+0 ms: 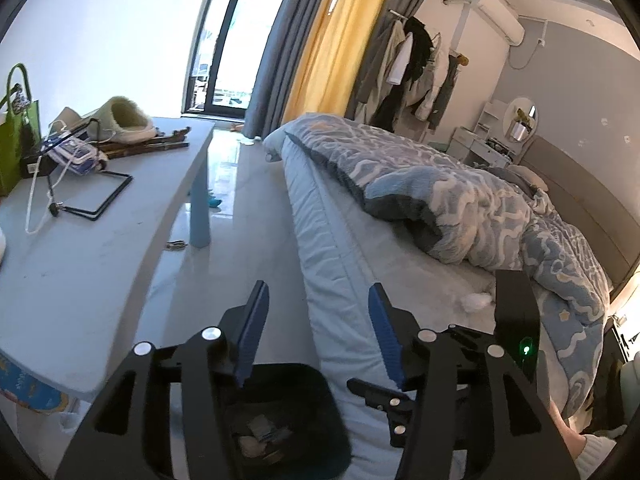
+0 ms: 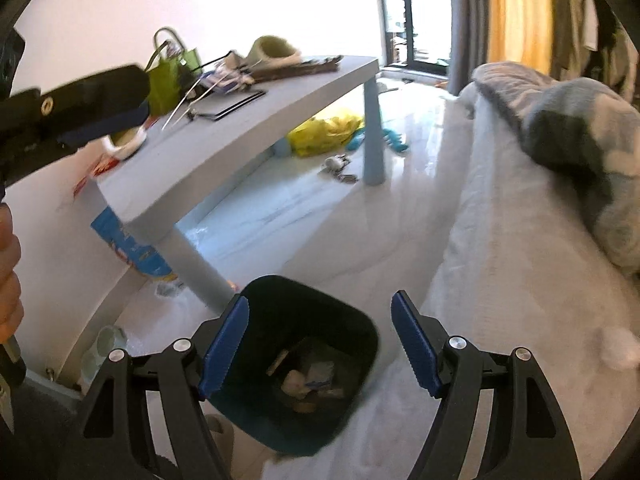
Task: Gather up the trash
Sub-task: 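Move both open tools back to the bed, then grasp the bubble wrap with the left tool while the right grasps the black strip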
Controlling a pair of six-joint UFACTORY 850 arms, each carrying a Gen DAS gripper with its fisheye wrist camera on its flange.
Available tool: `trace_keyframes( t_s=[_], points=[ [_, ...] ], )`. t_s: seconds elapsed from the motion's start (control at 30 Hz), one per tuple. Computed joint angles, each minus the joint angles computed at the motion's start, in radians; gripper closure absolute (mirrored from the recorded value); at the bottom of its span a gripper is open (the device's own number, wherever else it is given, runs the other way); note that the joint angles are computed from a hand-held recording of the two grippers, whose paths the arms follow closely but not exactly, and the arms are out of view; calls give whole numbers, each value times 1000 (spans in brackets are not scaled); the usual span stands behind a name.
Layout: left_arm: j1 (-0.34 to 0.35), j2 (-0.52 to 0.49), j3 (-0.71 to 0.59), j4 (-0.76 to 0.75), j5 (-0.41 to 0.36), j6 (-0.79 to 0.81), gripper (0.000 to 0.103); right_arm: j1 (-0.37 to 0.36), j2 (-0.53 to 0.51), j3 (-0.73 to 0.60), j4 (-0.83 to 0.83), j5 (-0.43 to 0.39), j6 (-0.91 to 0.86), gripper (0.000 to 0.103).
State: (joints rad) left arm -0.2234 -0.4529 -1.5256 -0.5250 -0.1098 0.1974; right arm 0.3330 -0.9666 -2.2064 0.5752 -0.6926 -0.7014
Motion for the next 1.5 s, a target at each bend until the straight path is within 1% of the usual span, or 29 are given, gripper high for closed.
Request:
trace_keyframes(
  t_s=[0.03,0.13,0.33,0.43,0.63,0.77,0.83,0.93,0.97,1.03,1.13,1.23,1.3,1.43,1.47,1.5],
  points=[
    [-4,-3,-4,-43,3,41,47,-7,11,16,0,15,-3,28],
    [-26,-23,-32,-63,3,67,44,-24,50,75,0,58,-10,28],
    [-63,-65,-89,85,-12,-73,35,-67,108,164,60,111,-60,28],
    [-81,-93,-126,151,-29,-143,33,-90,135,209,82,140,-90,28],
    [-116,-139,-190,255,-51,-240,26,-134,164,262,96,170,-106,28],
    [-142,-168,-229,377,-68,-348,23,-162,188,303,119,190,-138,28],
    [-153,-185,-252,411,-78,-381,22,-178,197,318,128,194,-152,28],
    [-168,-217,-295,412,-99,-382,18,-197,207,333,142,199,-171,28],
    [-172,-227,-310,405,-108,-374,16,-201,210,336,143,201,-173,28],
    [-180,-250,-341,360,-129,-323,13,-214,215,342,142,208,-183,28],
    [-196,-286,-392,391,-166,-333,13,-233,219,342,127,215,-182,28],
    [-204,-319,-437,368,-193,-315,13,-252,223,344,99,227,-161,28],
    [-209,-336,-464,360,-205,-308,11,-267,222,345,98,235,-159,28],
    [-217,-373,-520,362,-224,-324,10,-285,218,339,33,245,-108,28],
    [-219,-385,-538,361,-232,-328,9,-293,218,339,37,246,-116,28],
    [-222,-404,-566,363,-245,-335,9,-298,220,342,41,249,-122,25]
  ],
)
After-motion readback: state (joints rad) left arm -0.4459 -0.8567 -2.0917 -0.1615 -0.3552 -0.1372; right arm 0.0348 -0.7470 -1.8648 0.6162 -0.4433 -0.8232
